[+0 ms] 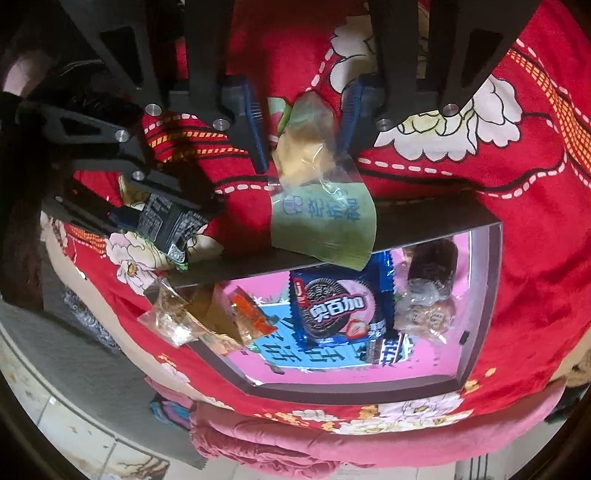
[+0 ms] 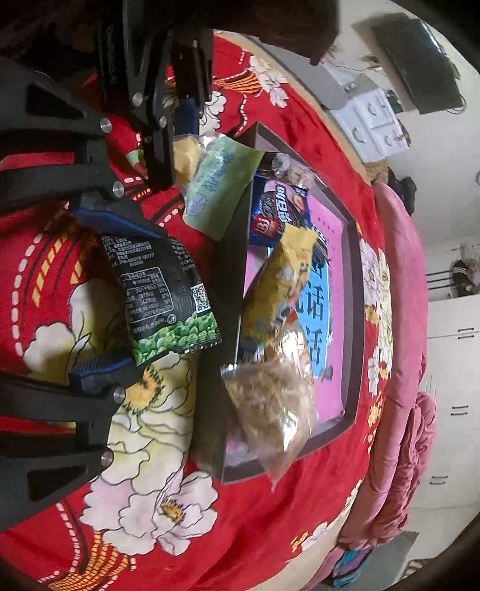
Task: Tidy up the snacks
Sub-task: 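Grasp the green-labelled cake bag with the left tool while the right tool grasps the black-and-green bag, then lift both bags and carry them over the tray with both tools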
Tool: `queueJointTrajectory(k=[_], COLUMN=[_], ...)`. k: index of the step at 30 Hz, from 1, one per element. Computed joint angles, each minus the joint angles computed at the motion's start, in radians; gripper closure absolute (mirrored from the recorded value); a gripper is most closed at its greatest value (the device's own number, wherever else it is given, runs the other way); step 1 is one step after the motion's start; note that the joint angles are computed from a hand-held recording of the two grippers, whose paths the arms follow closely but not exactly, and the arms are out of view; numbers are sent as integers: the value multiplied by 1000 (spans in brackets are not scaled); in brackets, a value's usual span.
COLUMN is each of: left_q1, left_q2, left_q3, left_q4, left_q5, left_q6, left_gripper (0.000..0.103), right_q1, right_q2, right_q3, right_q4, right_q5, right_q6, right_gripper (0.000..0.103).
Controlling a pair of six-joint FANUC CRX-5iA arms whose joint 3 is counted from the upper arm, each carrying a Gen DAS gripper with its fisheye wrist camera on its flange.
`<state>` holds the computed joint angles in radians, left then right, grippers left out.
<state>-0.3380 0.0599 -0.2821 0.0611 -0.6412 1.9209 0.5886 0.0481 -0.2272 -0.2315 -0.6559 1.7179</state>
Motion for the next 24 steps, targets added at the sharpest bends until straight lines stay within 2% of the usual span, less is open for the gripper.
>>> queueJointTrajectory(k=[1, 2, 3, 7, 15, 24], left_q1=[3, 7, 9, 14, 19, 24], left_q2=[-5, -10, -12, -29, -69, -120], left_q3=[-9, -17, -20, -37, -65, -89], left_q4=[16, 32, 39, 61, 63, 47], left_q5=[10, 18, 19, 37, 64, 98], left_q6=[-12, -24, -30, -45, -39, -14], left_gripper=[69, 69, 69, 69, 69, 69], right_q1=[-2, -7, -8, -8, -38, -25], right_q2=[-3, -5, -5, -12, -11, -61], right_q3=[-1, 2, 4, 1, 20, -15], right_q4=[0, -13, -14, -7, -71, -37], right_q5=[0, -4, -9, -5, -19, 22], right_q6=[-2, 10, 9, 3, 21, -5], right_gripper=[49, 69, 71, 71, 71, 71])
